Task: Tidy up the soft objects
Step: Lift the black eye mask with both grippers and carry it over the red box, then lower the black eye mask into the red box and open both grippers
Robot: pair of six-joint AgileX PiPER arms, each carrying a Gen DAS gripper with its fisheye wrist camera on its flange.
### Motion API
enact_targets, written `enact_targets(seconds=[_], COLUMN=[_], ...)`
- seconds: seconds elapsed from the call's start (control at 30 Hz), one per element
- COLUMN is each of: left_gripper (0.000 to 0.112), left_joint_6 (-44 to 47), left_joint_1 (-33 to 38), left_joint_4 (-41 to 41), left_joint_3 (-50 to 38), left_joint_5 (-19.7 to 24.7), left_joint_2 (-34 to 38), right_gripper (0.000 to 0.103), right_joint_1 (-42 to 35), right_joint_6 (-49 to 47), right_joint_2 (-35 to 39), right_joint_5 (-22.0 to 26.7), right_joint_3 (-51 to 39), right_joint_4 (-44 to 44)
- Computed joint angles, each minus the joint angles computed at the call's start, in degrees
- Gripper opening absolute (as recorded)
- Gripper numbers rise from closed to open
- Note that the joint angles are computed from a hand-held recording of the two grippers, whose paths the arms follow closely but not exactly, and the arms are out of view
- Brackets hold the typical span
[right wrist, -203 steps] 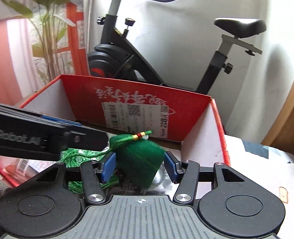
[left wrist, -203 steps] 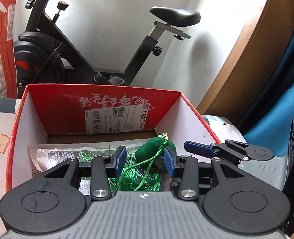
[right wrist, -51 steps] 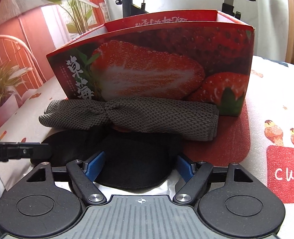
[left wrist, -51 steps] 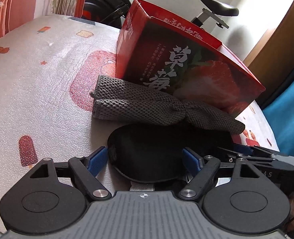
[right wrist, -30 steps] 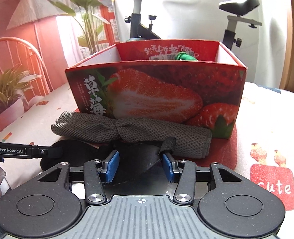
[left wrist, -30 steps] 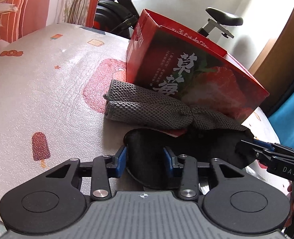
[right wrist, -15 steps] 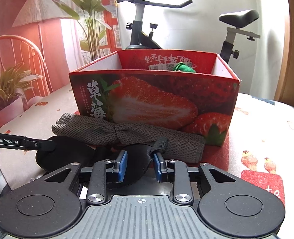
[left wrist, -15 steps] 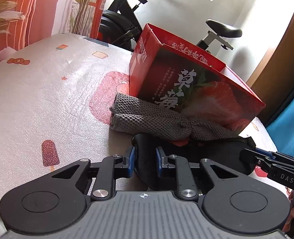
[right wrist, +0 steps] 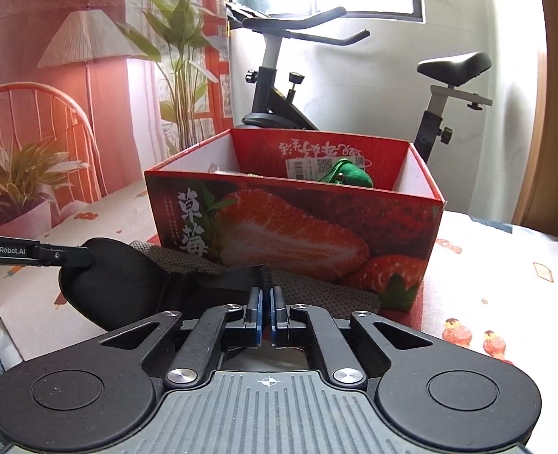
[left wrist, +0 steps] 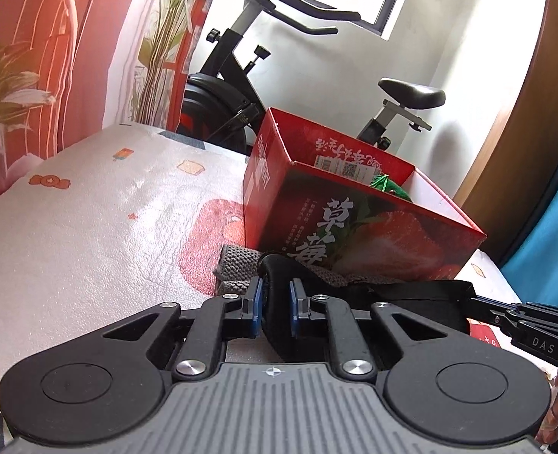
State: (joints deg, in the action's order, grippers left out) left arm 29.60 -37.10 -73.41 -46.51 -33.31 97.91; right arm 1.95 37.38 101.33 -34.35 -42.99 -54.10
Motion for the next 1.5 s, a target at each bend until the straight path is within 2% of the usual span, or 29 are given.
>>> enact_targets(seconds=[0.1,0.3,0.77,0.87,1.0,1.17,1.27,1.37,1.5], left_gripper=[0.015,0.015,0.015,0.015,0.015,0.015,0.015,0.015,0.015], left_joint_6=[4.91,0.32,3.5,6.28,9.27,12.76,12.87,19.74,34.76], left_joint_1=[0.24,1.59,-0.33,-0.58,0.63,3.46,6.56,8.3,10.3], left_joint_4=[-3.44,0.46,0.38,0.56,1.8,3.44,4.63,-0.31,-13.01], left_joint_3=[-1.86,-1.24,-1.0,-2.45,-5.86,-12.59,-18.12,-25.36,-36.6], left_joint_5=[1.11,3.74,-2.82,-4.78,-4.78,-2.29,2.71,5.22,8.43], left_joint_2=[1.11,1.62,-1.04,-1.92,-2.57,-0.68,2.26,6.77,13.73], right_gripper=[0.004,0.004,0.004,0.003,0.003,0.003,0.003,0.003,0.003], right_joint_1=[0.03,-0.17,-1.03,-1.38,-1.37,0.04,0.85,1.57,2.57], right_joint_6=[2.39,7.31,3.69,5.42,9.05,10.09,11.09,14.79,21.44], right_joint_2=[0.1,1.54,-0.88,-2.32,-3.18,-2.72,-1.18,2.04,7.93], right_joint_5=[0.21,0.06,-2.3,-2.48,-2.06,2.12,4.43,6.82,11.51], right_joint_3=[-0.79,-1.65,-0.63,-2.03,-6.07,-13.08,-18.05,-24.44,-33.56], right_joint_4=[-2.38,-6.39,-2.33,-4.13,-6.65,-7.58,-8.52,-11.7,-18.73])
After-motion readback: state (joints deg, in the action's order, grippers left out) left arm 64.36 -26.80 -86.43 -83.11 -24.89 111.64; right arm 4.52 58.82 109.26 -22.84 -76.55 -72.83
